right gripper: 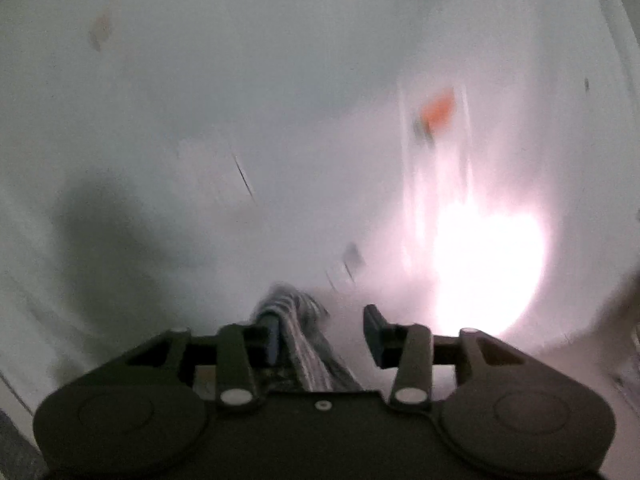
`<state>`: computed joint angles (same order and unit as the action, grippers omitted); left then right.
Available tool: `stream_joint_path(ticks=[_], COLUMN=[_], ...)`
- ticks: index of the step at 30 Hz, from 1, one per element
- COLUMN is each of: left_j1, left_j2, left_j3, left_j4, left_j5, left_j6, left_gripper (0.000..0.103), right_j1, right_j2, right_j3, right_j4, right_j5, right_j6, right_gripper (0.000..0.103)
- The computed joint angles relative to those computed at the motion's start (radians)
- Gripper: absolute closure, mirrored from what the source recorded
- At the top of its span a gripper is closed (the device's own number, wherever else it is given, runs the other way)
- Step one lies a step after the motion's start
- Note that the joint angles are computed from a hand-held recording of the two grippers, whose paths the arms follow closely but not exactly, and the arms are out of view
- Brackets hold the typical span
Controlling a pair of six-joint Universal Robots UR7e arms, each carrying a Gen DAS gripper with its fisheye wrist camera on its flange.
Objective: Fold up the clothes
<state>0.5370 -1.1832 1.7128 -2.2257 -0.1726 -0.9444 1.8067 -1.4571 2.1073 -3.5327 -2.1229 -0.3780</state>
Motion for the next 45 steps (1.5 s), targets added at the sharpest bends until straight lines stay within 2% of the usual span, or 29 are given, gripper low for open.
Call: stream_joint_path(ticks=[2, 4, 8, 12, 16, 20, 21, 22, 24, 26, 27, 31, 34, 37, 39, 41, 42, 44, 45], left_j1=[0.010, 0.010, 0.000, -0.041, -0.090, -0.118, -0.122, -0.124, -0.129, -0.141, -0.146, -0.160, -0.176, -0.200, -0.211, -0.214, -0.213, -0.211, -0.210], left_j2=[-0.016, -0.039, -0.085, -0.091, -0.092, -0.075, -0.070, -0.065, -0.055, -0.051, -0.053, -0.065, -0.061, -0.054, -0.049, -0.040, -0.030, -0.011, -0.002], left_j3=[0.047, 0.132, 0.274, 0.377, 0.442, 0.439, 0.435, 0.432, 0.430, 0.432, 0.435, 0.461, 0.482, 0.491, 0.490, 0.481, 0.476, 0.466, 0.461], left_j4=[0.084, 0.050, 0.094, 0.101, 0.059, 0.094, 0.106, 0.113, 0.124, 0.142, 0.149, 0.134, 0.123, 0.133, 0.144, 0.156, 0.156, 0.150, 0.140], left_j5=[-0.061, -0.134, -0.371, -0.561, -0.693, -0.753, -0.762, -0.767, -0.772, -0.786, -0.797, -0.861, -0.899, -0.903, -0.902, -0.901, -0.900, -0.898, -0.901], left_j6=[-0.109, -0.139, -0.264, -0.345, -0.410, -0.410, -0.406, -0.400, -0.388, -0.395, -0.399, -0.402, -0.416, -0.427, -0.442, -0.459, -0.461, -0.455, -0.436], left_gripper=[0.054, 0.041, 0.041, 0.041, 0.040, 0.040, 0.040, 0.040, 0.040, 0.040, 0.040, 0.040, 0.039, 0.039, 0.039, 0.040, 0.040, 0.042, 0.044], right_j1=[-0.016, -0.036, -0.055, -0.070, -0.037, -0.003, 0.009, 0.014, 0.005, -0.021, -0.032, -0.092, -0.222, -0.383, -0.485, -0.566, -0.597, -0.644, -0.671], right_j2=[0.037, 0.027, 0.032, 0.096, 0.183, 0.274, 0.295, 0.309, 0.281, 0.190, 0.141, -0.035, -0.195, -0.399, -0.493, -0.588, -0.615, -0.652, -0.671], right_j3=[0.023, 0.109, 0.252, 0.316, 0.314, 0.297, 0.281, 0.278, 0.297, 0.337, 0.358, 0.429, 0.475, 0.518, 0.540, 0.549, 0.549, 0.553, 0.551], right_j4=[0.020, 0.019, 0.066, 0.110, 0.133, 0.143, 0.169, 0.173, 0.168, 0.160, 0.141, -0.021, -0.048, 0.078, 0.141, 0.259, 0.304, 0.346, 0.379], right_j5=[-0.062, -0.047, -0.023, 0.025, 0.022, -0.051, -0.102, -0.136, -0.158, -0.131, -0.141, -0.275, -0.293, -0.198, -0.095, 0.011, 0.049, 0.106, 0.147], right_j6=[0.026, 0.086, 0.142, 0.222, 0.247, 0.158, 0.135, 0.116, 0.116, 0.163, 0.179, 0.149, 0.110, 0.125, 0.122, 0.138, 0.141, 0.110, 0.082], right_gripper=[0.056, 0.049, 0.048, 0.048, 0.048, 0.049, 0.057, 0.077, 0.100, 0.100, 0.101, 0.101, 0.101, 0.101, 0.101, 0.099, 0.095, 0.080, 0.061])
